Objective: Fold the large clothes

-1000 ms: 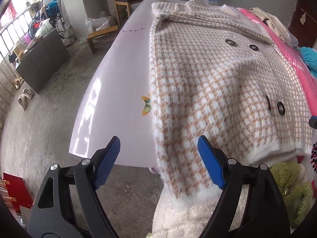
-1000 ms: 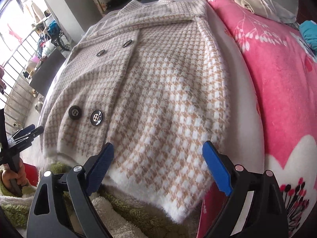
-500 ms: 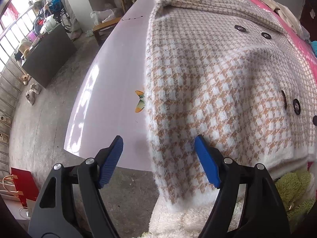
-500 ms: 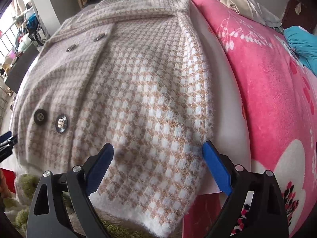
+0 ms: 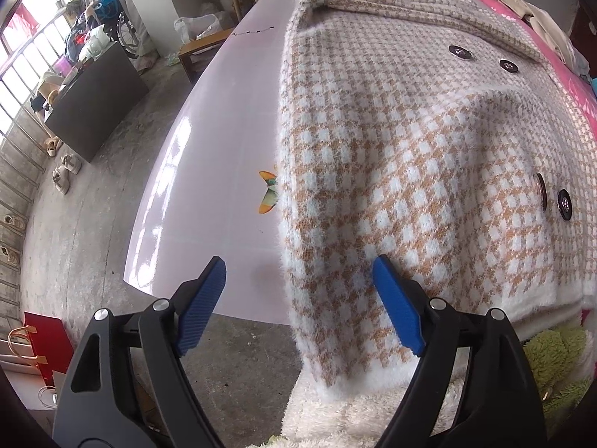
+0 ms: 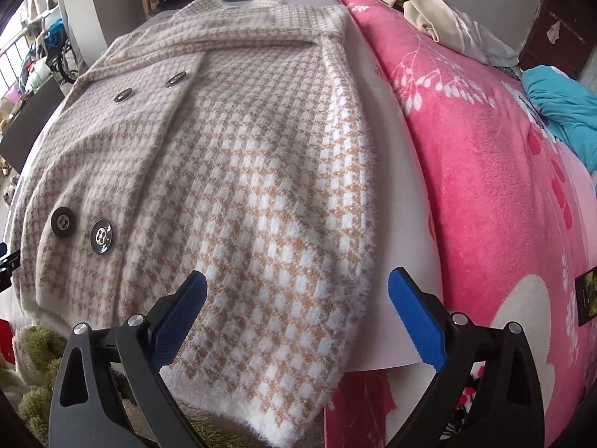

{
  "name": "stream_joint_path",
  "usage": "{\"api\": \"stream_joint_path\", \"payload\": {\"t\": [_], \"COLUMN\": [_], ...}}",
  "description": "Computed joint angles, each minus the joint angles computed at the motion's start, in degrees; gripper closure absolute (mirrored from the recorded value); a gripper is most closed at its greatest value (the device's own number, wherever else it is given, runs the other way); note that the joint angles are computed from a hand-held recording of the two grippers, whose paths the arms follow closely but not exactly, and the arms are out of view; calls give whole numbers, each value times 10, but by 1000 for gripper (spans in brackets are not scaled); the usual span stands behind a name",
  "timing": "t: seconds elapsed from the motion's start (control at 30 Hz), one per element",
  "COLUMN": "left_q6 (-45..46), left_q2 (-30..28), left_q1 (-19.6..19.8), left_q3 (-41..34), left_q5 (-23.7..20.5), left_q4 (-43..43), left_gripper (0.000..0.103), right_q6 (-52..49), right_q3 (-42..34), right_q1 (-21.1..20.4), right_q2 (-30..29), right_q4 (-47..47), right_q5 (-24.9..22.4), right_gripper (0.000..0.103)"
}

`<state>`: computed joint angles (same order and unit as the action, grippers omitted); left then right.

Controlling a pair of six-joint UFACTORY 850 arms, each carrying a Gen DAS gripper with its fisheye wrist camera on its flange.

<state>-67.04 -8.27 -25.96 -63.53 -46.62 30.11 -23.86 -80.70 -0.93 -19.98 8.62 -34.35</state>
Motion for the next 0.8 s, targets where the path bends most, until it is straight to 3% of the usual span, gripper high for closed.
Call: {"api": "stream_joint_path", "payload": {"t": [0.33, 0.8], "left_q6": [3, -2], "left_q2": [-5, -1], "left_q1": [2, 0], "left_q3": [-5, -3], "left_q5": [-6, -9], "left_q4": [-2, 7], "left_gripper": [22, 20], "right_q6": [0, -28], "right_q3": [-6, -6], "right_q1": [-7, -12], "right_q2": [-12, -8], "right_q4": [13, 44], "right_q5": [-28, -24], "right_gripper": [8, 8]}}
